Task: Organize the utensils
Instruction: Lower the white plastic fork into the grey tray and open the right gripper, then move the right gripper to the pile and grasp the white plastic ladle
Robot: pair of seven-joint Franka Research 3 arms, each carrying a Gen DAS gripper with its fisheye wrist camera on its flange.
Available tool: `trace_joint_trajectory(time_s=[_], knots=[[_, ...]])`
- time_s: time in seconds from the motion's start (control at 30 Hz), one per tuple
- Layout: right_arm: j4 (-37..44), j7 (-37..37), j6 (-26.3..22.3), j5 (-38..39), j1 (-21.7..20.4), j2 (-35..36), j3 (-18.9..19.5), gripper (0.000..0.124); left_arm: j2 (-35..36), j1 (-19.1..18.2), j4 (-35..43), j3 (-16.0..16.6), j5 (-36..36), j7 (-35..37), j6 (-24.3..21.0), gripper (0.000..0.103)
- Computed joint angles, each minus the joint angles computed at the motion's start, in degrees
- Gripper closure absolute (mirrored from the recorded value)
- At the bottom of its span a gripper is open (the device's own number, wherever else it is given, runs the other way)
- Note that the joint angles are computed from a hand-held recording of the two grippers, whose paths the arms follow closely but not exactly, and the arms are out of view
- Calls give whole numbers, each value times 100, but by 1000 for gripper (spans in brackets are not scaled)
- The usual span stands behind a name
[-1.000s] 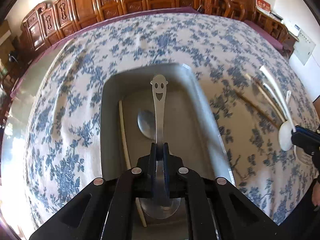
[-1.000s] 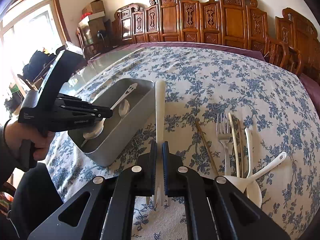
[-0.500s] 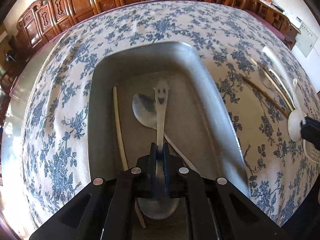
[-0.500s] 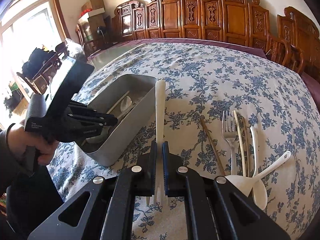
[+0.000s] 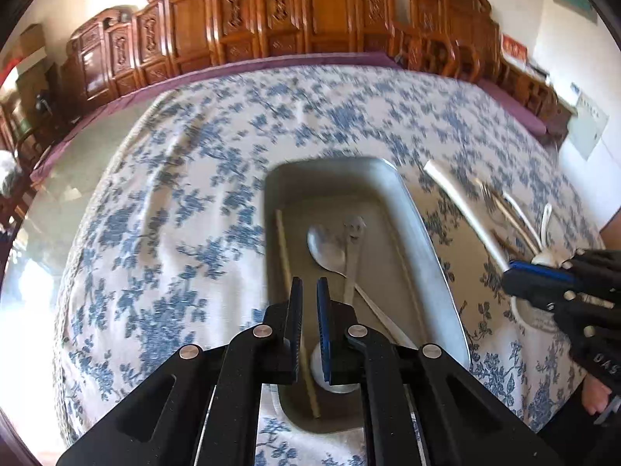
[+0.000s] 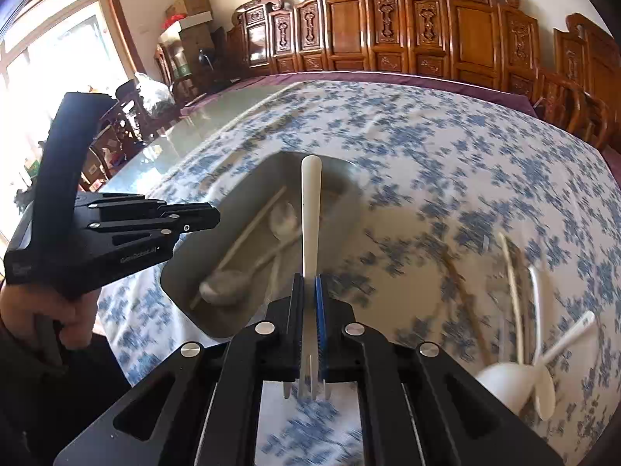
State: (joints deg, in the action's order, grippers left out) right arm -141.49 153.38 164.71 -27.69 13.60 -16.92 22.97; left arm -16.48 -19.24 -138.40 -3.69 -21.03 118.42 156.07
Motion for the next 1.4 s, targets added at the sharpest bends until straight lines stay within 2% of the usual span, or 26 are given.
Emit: trace_joint_trajectory(time_s=[0.13,0.37,0.7,0.87,0.97,1.1,1.23,1.27,1.33,1.4], knots=[[509,126,-117,-204,-2,444,36,117,16,-16,41,174,-368,176,131,97],[1270,494,-233,-535,385,1136,-322,117,2,24,37,375,-679,501,360,97],[1977,615,-129,-180,1045,2034,-1005,116,182,259,173,371,-929,588,343,97],[1971,676,-65,-87,1376,2139,-1368,113,187,321,160,310,-990,627,329,97],[1834,594,-6,-17,1507,2054,-1536,113,151,320,129,274,-986,620,335,97],[1554,807,16,-422,1494,1737,-1585,113,39,215,51,275,-1070,659,349,97],[1039,1007,-315,-992,1240,1058,-1336,113,-135,4,-36,306,-1283,696,309,96],[833,1001,-487,-1057,1176,785,-1246,113,-189,-51,-74,292,-1314,698,337,90],[463,1036,-712,-1094,1026,313,-1091,113,-270,-150,-134,276,-1327,685,408,85],[47,1016,-948,-994,910,-220,-968,113,-358,-291,-185,289,-1369,673,422,85]])
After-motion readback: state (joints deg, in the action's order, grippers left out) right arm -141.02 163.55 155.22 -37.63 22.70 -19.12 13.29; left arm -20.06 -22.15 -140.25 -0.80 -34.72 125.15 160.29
